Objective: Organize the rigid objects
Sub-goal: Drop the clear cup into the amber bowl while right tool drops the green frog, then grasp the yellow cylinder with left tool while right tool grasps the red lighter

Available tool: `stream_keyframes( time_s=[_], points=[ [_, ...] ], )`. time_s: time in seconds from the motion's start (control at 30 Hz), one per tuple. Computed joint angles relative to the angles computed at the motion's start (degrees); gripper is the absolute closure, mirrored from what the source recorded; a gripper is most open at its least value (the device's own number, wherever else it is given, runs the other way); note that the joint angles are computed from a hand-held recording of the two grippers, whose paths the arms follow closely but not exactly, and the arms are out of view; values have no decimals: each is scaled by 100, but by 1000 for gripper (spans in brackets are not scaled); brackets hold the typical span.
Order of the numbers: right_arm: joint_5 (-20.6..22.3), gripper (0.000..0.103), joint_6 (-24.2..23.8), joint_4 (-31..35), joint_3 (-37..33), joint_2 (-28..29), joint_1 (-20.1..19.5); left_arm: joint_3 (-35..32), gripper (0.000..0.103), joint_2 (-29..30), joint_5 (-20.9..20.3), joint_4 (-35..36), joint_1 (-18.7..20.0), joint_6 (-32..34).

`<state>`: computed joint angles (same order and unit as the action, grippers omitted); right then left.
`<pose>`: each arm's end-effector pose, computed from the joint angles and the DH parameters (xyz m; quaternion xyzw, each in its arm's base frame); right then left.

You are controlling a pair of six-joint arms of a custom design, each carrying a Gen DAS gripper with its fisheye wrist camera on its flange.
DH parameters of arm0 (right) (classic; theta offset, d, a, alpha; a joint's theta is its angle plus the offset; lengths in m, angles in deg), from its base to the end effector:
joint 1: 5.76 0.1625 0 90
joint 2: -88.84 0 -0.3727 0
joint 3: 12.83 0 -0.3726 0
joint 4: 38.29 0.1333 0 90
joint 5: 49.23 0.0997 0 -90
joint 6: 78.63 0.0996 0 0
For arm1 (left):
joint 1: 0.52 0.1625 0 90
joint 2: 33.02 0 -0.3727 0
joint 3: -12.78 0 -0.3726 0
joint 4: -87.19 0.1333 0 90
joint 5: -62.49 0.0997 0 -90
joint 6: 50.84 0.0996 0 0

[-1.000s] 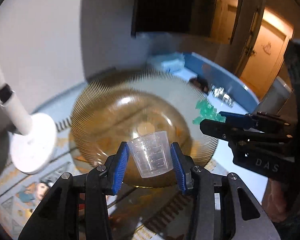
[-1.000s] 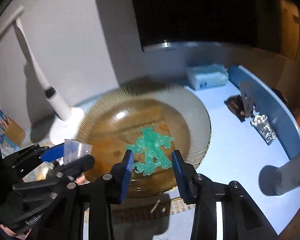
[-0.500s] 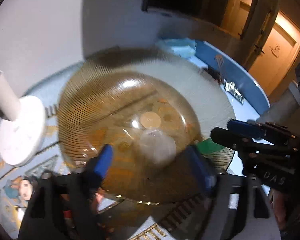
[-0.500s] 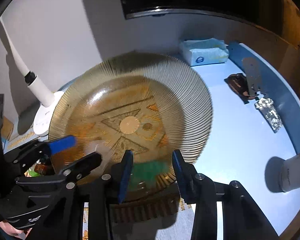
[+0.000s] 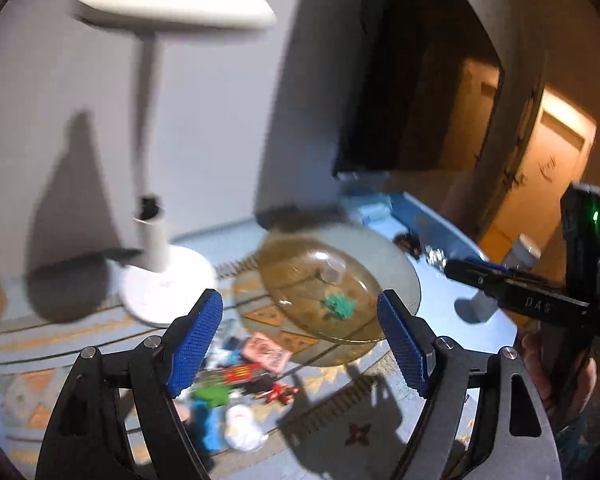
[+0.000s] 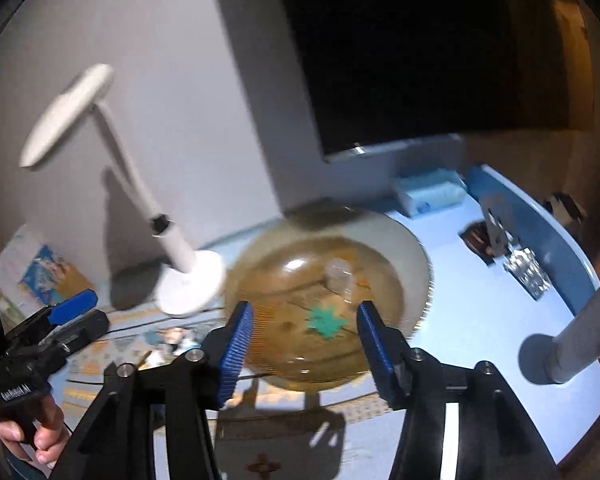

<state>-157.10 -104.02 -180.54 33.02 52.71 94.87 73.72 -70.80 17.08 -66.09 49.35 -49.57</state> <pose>0.2496 -0.7730 0.3169 0.2311 -0.8929 0.3367 0.1896 -0.3339 -0.7114 0.2543 0.1855 0.8590 -0.4178 0.2305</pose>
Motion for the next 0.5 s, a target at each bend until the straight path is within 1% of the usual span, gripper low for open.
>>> stream_keyframes(
  time_s=[0.03,0.1,0.23,0.3,0.43,0.5],
  points=[
    [116,47,-46,-133,278,-153,58,215,25,-159,94,-181,-52,42],
    [283,47,-141,-274,610,-327,163,758,25,-562,427,-669,-206,190],
    [539,47,-285,-401,1033,-529,329,1447,25,-1076,995,-1314,-410,342],
    [608,47,-364,-430,1147,-556,407,1735,25,-1279,1127,-1502,-443,339],
    [675,47,-352,-370,1312,-542,489,2265,25,-1590,1343,-1404,-389,-39],
    [643,47,-319,-200,1306,-450,488,2511,25,-1712,1348,-1177,-283,-423]
  ],
)
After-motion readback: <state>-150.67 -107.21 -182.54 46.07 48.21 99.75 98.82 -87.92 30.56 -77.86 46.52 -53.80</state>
